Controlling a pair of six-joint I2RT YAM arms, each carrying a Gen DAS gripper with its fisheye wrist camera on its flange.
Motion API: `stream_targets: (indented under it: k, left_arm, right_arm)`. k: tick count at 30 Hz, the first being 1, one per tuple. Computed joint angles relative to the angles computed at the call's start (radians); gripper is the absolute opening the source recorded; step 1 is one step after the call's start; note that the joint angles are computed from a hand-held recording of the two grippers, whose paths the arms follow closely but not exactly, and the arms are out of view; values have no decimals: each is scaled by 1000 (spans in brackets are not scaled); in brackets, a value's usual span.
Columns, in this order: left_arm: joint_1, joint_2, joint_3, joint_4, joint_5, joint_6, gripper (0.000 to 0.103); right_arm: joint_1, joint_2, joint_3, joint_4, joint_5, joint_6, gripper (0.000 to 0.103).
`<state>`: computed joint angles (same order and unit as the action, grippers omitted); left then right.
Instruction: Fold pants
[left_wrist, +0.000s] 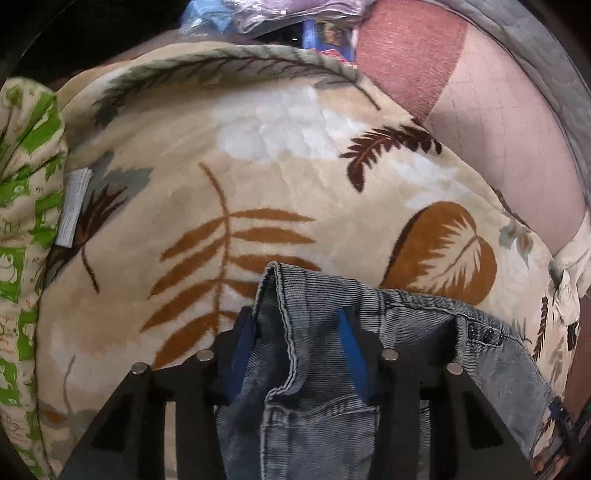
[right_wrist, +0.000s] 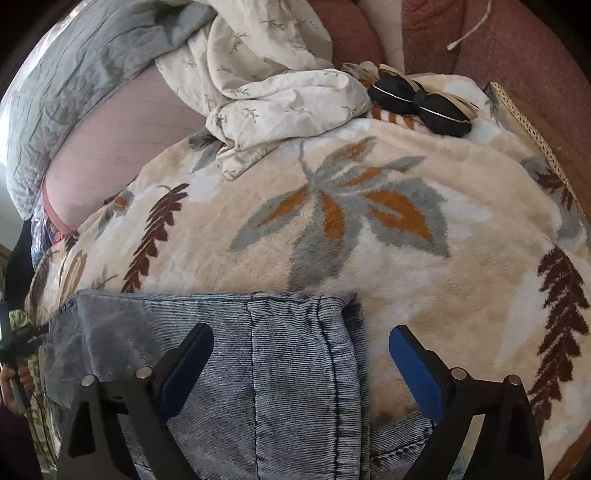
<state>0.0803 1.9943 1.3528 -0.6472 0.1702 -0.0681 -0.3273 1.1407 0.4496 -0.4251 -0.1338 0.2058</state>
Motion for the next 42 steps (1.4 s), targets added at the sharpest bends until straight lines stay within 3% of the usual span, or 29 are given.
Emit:
stream_targets:
  k: [2,6,11,12,14,15,16,25,28,35,39,42]
  left_arm:
    - [-6,1,0,9,6,-2,27]
    - [-38,-8,-27,60,-35,22,19]
    - [-49,-36,-72,114,-53,25,16]
    - [-50,-41,-77,120,-54,29,16]
    - [-48,-54,-78,127,-46,32,15]
    - [-44,-69,-89,138,-35,31,15]
    - [-29,-93,-105,140,-22,43,14]
    - [37,-359,-205,78,98,112,14]
    - [84,-476,-235,22,174,140,14]
    - [258,-735,-334,-128,348,245,14]
    - [439,-910,-418,-298,455,442,14]
    - [612,-1023,-481,-464,523,656,14]
  right_arm:
    - [-13,3,7,-1,-9,-6,92]
    - [-40,60,19,30,-43,-9,85]
    - [27,160,19,134,51,20,78]
    - [46,164,21,144,75,28,72]
    - [70,154,21,153,84,26,51]
    - [81,153,25,150,81,24,34]
    - [92,148,32,139,76,21,28]
    - [122,-155,42,-29,78,78,27]
    - [123,-299,69,-113,92,107,27]
    - [22,-557,116,-253,7,140,27]
    - [-60,-686,105,-372,-91,100,27]
    - [-160,-784,74,-497,-187,32,27]
